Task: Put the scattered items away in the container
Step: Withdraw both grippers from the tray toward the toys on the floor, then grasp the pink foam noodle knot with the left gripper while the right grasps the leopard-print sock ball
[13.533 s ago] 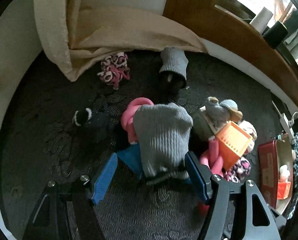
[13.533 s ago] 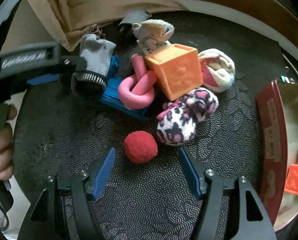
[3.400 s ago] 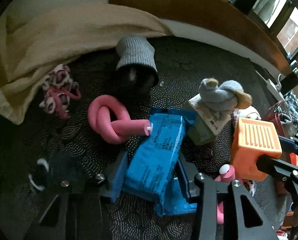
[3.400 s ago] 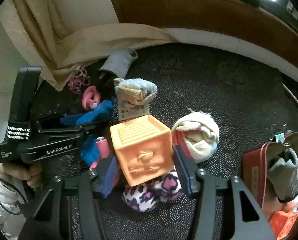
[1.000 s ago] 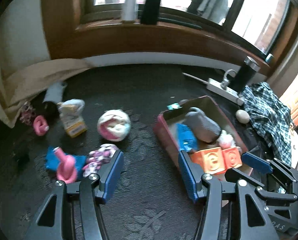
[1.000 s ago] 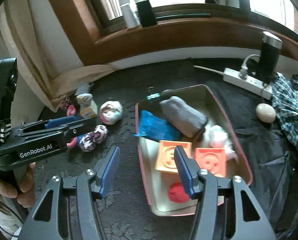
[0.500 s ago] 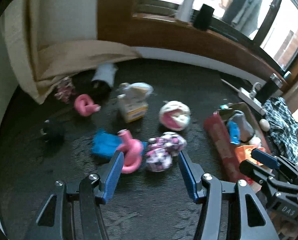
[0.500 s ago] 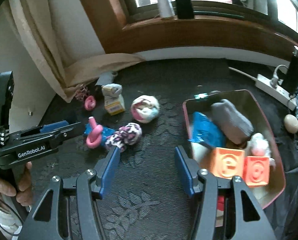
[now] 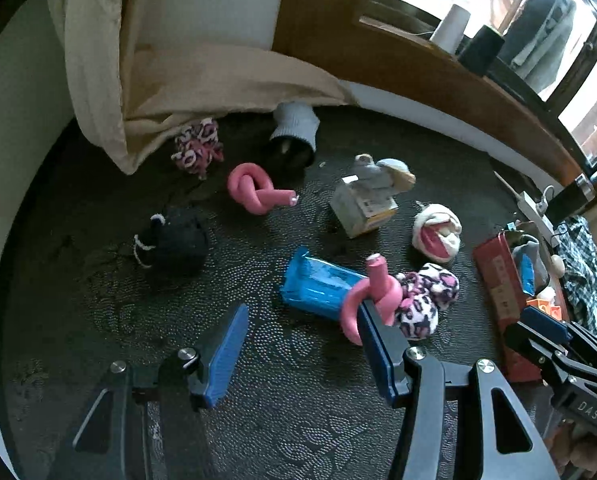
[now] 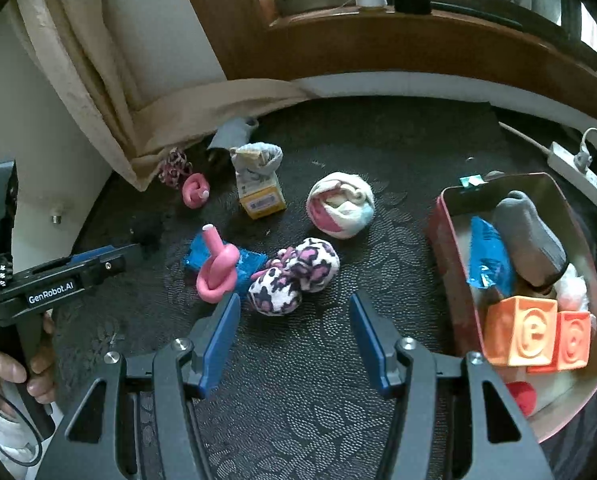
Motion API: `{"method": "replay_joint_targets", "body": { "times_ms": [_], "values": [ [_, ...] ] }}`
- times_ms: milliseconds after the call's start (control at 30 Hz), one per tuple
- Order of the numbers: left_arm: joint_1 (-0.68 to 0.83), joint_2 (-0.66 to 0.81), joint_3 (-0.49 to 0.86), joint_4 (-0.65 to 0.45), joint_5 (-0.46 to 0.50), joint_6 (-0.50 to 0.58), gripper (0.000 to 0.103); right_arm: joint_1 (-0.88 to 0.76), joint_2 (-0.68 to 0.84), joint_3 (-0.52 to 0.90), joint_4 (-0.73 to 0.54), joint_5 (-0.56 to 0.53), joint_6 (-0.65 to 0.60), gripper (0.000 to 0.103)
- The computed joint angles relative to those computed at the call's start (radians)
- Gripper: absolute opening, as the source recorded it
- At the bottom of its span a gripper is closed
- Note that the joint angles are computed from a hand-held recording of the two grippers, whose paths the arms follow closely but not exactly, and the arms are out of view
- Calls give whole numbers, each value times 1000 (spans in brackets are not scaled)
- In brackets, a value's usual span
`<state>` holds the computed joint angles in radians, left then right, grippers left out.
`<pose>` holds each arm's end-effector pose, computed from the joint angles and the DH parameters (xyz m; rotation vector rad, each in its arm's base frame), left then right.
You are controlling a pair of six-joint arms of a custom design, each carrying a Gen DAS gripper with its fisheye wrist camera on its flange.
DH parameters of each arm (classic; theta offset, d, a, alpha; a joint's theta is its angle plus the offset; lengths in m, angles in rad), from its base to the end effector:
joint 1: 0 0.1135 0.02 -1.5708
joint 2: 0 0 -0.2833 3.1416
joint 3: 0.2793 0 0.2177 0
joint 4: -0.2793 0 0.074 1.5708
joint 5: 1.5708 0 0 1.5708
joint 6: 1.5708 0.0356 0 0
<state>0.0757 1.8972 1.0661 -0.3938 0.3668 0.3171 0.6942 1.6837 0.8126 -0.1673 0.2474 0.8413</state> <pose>0.3326 0.0124 0.1668 0.4129 2.6758 -0.4000 0.2267 0.1773 0.1801 0.2768 2.5660 0.2577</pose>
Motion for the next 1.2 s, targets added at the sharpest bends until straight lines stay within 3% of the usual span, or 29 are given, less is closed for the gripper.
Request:
{"method": "replay_joint_targets", "body": {
  "times_ms": [433, 933, 1067, 1200],
  "values": [
    [-88, 127, 72, -55, 82, 97, 58, -37, 81, 55, -71, 26, 91, 61],
    [-151, 244, 115, -39, 82, 87, 58, -76, 164, 95, -71, -11, 96, 61],
    [-149, 257, 122, -36, 85, 86, 46, -92, 200, 118, -55, -41, 87, 60],
    [-147, 244, 116, -22, 84, 79, 46, -109, 232, 137, -37, -70, 81, 60]
  ]
}}
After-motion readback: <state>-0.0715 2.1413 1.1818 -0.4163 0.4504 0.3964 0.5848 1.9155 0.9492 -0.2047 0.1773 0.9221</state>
